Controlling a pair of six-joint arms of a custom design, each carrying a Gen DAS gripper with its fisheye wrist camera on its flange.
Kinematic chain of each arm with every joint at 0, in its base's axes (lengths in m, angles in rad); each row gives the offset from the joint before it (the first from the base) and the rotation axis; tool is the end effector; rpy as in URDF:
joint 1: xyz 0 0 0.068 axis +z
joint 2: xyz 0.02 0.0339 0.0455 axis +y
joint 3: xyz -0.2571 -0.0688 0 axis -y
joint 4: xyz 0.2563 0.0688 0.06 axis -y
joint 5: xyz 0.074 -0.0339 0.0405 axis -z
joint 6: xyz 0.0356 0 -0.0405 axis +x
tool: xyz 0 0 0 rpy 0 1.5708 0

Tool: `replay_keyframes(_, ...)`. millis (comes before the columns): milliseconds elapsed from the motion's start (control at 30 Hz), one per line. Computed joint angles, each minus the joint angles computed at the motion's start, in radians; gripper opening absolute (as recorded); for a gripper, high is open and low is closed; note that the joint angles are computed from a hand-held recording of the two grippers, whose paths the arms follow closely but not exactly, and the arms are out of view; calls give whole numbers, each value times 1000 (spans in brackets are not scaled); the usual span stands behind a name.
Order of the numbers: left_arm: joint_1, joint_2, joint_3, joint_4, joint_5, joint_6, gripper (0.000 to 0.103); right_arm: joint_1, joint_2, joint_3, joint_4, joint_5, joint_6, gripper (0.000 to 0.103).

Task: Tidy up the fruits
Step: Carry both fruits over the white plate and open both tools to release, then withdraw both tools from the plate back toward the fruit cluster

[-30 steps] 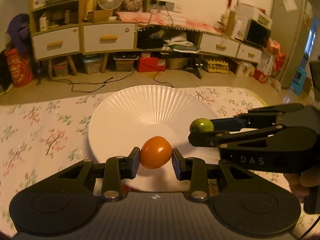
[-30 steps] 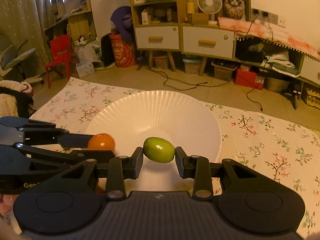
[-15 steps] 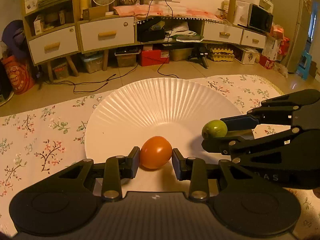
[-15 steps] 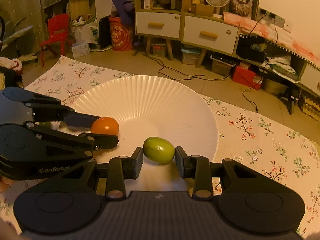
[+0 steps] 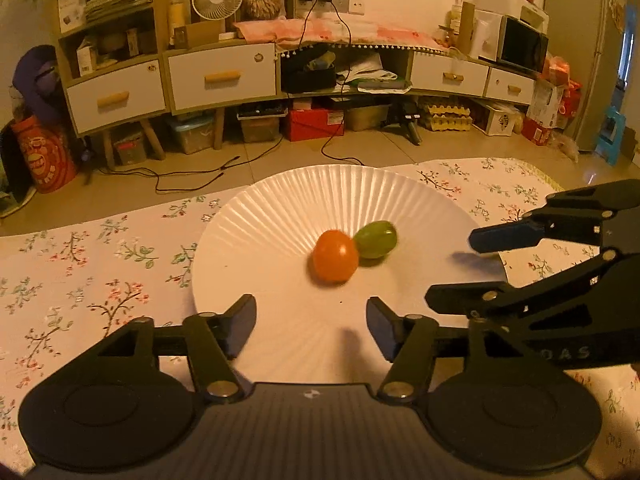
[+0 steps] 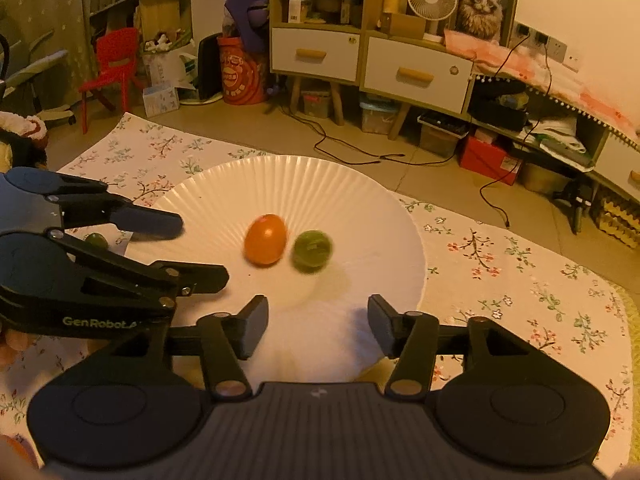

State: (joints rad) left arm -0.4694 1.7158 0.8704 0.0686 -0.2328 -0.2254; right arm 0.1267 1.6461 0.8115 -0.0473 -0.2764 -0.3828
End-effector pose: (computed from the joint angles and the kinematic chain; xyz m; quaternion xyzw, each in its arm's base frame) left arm 0.3155 -0.1508 0.1398 0.0669 0.9146 -0.0300 0.3976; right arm 0.3209 0.0507 0.1367 -0.2800 0.8905 0.0859 0.3483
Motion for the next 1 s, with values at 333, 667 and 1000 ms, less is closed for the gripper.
replay_keyframes(333,-22,-128,-100,-24,-17,-63,85,-16,-111,-71,-16,-17,17,72)
replay_keyframes(667,-60,-260,-183,-97,-56,-77,95,-44,-221,-138,-44,-53,42,81)
replay_keyframes(1000,-114,-394,-273,-178,-96,-160,100,-61,-335,-212,-89,-70,50,89)
